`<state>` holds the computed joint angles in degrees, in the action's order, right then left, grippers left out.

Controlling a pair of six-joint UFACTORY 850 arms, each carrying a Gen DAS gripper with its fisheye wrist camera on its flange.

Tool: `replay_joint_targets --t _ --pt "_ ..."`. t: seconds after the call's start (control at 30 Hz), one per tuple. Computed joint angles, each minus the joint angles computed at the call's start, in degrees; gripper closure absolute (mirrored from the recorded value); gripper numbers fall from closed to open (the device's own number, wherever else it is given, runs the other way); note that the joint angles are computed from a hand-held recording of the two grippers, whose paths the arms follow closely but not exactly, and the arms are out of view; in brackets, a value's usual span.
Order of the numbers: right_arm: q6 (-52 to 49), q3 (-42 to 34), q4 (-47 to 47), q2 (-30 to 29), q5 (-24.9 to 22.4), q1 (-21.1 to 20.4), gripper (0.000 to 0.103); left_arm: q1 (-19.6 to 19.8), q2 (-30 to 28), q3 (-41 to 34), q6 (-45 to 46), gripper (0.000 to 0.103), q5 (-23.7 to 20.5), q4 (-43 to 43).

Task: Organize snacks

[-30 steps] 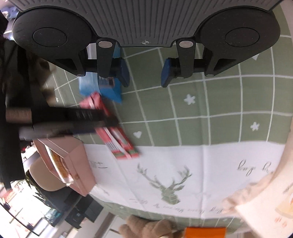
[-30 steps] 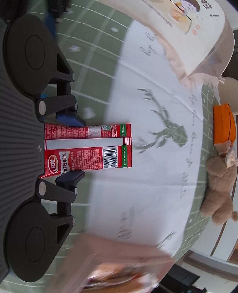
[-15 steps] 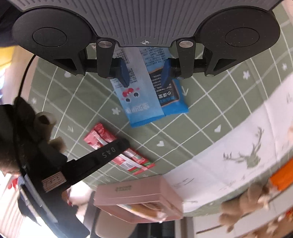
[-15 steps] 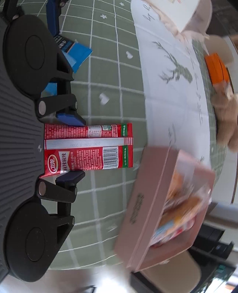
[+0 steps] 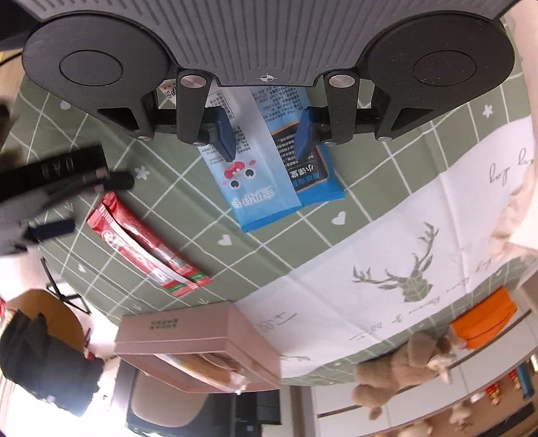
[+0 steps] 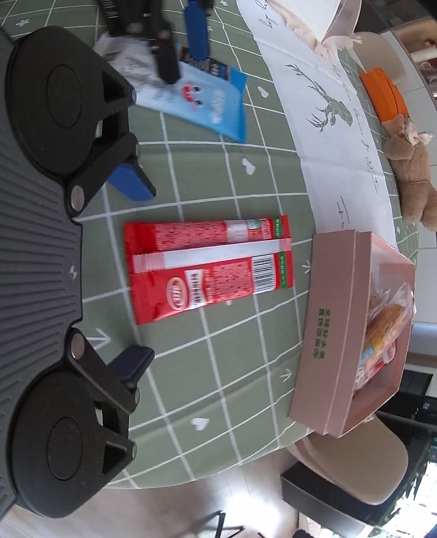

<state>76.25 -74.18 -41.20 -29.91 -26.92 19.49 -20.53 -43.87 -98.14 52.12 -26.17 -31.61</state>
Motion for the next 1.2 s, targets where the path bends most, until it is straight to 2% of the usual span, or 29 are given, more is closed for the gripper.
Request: replay_joint_targets --t 0.03,0.1,0.17,0.23,0.3,0.37,0.43,0.63,0.7,0.83,0.93,1.0,1.1,1.2 --pt "2.3 0.3 -1.8 0.0 -0.3 0.4 0.000 0.0 0.0 -0.5 -2.4 0.062 -1.1 1.8" --pt "6.6 1.0 -4.8 0.2 -0.7 1.1 0.000 0.2 0.3 -1.1 -3.7 0.062 -4.6 2.1" --pt "7.2 0.9 -4.8 0.2 -1.0 1.2 0.000 0.5 1.4 -0.2 0.6 0.061 -8.1 -1.4" --pt "5.6 0.6 -3.3 0.1 -1.1 1.0 0.000 0.0 2.2 0.9 2.5 0.060 -9.2 -0.4" --pt "2.5 0.1 -1.0 0.0 -1.0 0.6 0.000 -0.9 2.5 2.1 3.0 0.059 -8.2 2.5" --pt "-2.2 -0.2 2.2 -0.1 -0.5 0.0 0.000 -1.5 3.6 4.7 4.5 0.058 -3.6 3.3" --pt "-5.2 -0.4 4.3 -0.1 -0.3 -0.3 0.000 -1.7 3.9 5.4 3.3 0.058 -1.1 5.2" --pt "-2.8 0.3 1.8 0.1 0.2 0.0 0.000 -0.3 1.8 3.5 1.1 0.058 3.3 3.4" --pt "-2.0 0.4 1.1 0.2 0.3 0.1 0.000 0.4 0.9 2.0 -0.1 0.059 2.5 2.2" --pt "-1.0 0.8 -0.1 0.4 0.6 0.1 0.000 3.9 -1.0 -2.0 -0.4 0.059 -5.0 -10.8" --pt "1.5 1.6 -2.8 0.7 1.2 0.3 0.000 5.4 -0.1 -1.3 -5.0 0.060 -0.1 -16.0" --pt "4.4 2.4 -5.7 1.0 1.6 0.6 0.000 5.9 -1.0 -3.1 -11.8 0.060 0.6 -14.3" --pt "7.8 3.3 -9.3 1.4 2.1 0.9 0.000 5.7 -5.2 -9.8 -26.4 0.060 -2.9 -3.2" --pt "8.1 3.4 -10.0 1.4 2.5 0.7 0.000 4.3 -9.2 -15.8 -30.1 0.059 -7.1 2.4"
